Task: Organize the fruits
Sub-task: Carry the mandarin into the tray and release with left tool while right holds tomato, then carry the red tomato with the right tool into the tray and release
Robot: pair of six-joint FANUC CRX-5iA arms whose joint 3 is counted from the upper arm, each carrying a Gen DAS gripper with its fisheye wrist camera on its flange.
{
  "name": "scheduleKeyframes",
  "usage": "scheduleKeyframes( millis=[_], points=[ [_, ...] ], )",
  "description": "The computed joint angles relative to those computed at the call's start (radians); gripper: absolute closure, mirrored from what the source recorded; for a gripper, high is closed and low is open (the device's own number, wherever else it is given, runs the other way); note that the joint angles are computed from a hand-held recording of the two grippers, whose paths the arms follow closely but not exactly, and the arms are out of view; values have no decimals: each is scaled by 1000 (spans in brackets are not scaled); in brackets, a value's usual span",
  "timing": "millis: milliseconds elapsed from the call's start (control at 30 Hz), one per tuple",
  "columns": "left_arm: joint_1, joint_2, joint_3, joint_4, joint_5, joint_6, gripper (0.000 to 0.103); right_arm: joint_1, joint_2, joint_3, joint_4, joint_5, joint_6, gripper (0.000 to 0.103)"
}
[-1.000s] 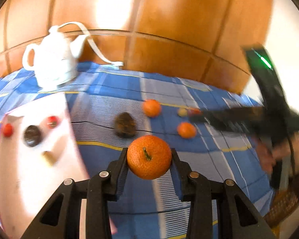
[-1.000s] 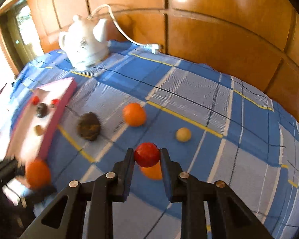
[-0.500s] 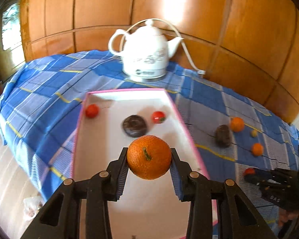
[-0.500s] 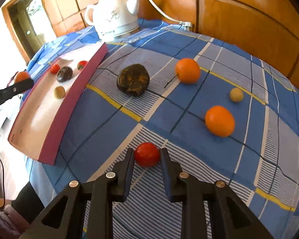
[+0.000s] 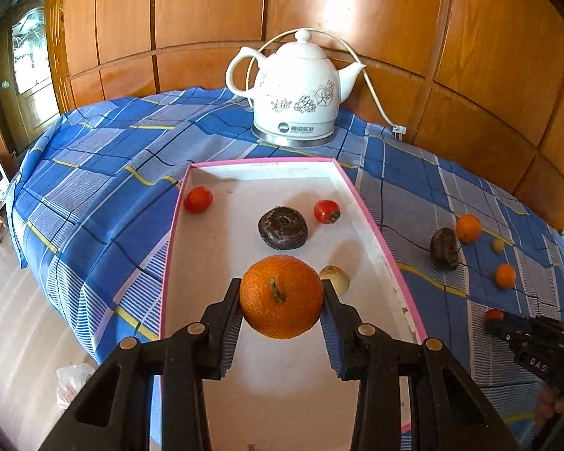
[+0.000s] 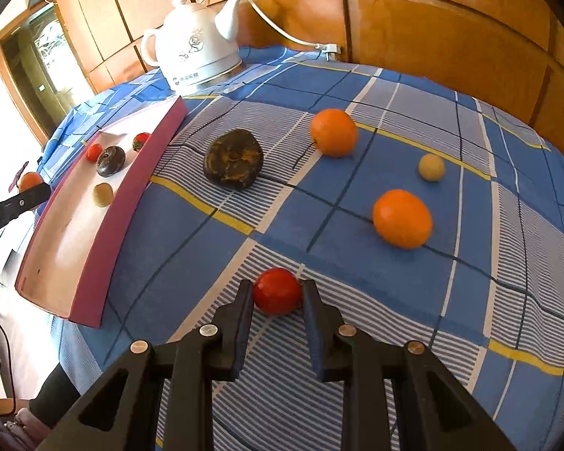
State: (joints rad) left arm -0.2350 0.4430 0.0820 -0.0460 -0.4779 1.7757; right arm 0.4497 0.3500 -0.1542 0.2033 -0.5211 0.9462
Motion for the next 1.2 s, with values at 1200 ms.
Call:
scheduleKeyframes(
  millis=[1200],
  points=[
    [2, 17, 93, -253, -89, 291, 26, 5, -2, -23, 63, 4, -71, 77]
  ],
)
